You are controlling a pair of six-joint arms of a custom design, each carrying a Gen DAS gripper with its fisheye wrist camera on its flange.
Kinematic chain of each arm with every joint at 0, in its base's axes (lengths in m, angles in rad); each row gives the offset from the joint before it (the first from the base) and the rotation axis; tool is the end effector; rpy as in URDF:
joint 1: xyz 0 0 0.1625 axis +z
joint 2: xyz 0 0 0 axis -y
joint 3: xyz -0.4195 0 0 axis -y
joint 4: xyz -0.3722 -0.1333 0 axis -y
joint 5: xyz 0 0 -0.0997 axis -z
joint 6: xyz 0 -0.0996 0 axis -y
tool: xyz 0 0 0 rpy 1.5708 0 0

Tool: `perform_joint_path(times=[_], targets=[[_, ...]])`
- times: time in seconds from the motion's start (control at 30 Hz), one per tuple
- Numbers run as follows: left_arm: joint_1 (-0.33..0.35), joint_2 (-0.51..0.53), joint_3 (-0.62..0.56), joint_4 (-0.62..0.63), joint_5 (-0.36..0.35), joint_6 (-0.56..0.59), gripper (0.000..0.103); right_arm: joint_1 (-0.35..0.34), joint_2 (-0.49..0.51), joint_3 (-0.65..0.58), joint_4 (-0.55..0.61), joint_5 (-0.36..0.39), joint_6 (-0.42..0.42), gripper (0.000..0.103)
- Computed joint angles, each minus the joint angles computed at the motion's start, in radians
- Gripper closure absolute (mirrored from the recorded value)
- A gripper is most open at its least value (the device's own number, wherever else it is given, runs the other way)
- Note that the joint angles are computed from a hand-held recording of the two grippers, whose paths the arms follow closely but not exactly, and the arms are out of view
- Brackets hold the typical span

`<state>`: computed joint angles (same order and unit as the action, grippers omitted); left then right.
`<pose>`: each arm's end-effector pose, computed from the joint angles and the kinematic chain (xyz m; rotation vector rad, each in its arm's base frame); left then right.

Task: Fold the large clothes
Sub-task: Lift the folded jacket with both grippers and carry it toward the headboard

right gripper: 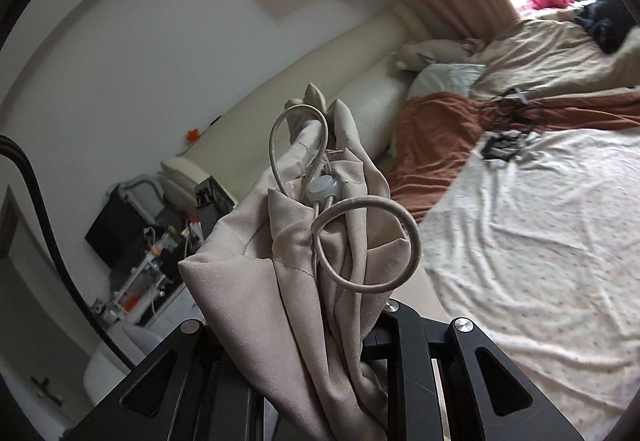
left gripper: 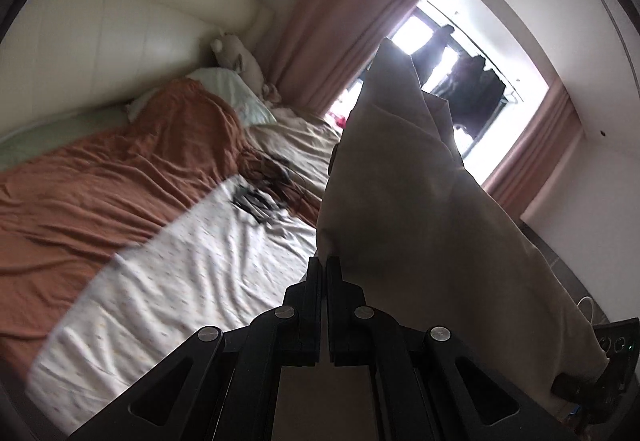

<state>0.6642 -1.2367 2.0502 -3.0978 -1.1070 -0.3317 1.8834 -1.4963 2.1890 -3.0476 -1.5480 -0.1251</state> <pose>-0.3053 -0.4649 0.2862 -0.5626 -2.7803 1.2449 0.2700 -0.3946 0.3430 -0.6253 2.7504 -1.1580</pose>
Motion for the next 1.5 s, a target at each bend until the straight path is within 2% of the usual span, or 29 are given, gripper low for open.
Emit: perform_joint_path(times=[0.17, 0.4, 0.8, 1.03, 1.13, 1.27, 1.37, 1.5], targets=[[0.068, -0.103, -0.006, 0.049, 0.034, 0.062, 0.102, 0.069, 0.219, -0.131, -0.026, 0.002, 0.003, 0.084], [0.161, -0.186, -0.035, 0.097, 0.076, 0.157, 0.102, 0.146, 0.477, -0.328, 0.0, 0.003, 0.005, 0.084], [0.312, -0.296, -0.114, 0.175, 0.134, 0.301, 0.102, 0.233, 0.877, -0.731, 0.151, 0.071, 0.006, 0.084], [0.334, -0.326, -0.149, 0.182, 0.247, 0.402, 0.102, 0.244, 1.065, -0.954, 0.305, 0.144, -0.027, 0.084], [0.355, -0.31, -0.169, 0.164, 0.274, 0.442, 0.102, 0.234, 1.143, -1.052, 0.37, 0.171, -0.039, 0.084], [0.404, -0.238, -0.203, 0.112, 0.289, 0.479, 0.102, 0.192, 1.23, -1.159, 0.428, 0.196, -0.031, 0.084], [0.455, -0.145, -0.247, 0.087, 0.279, 0.478, 0.102, 0.136, 1.288, -1.229, 0.46, 0.211, -0.022, 0.084], [0.515, -0.016, -0.326, 0.09, 0.254, 0.467, 0.102, 0.067, 1.33, -1.294, 0.472, 0.19, 0.014, 0.084]])
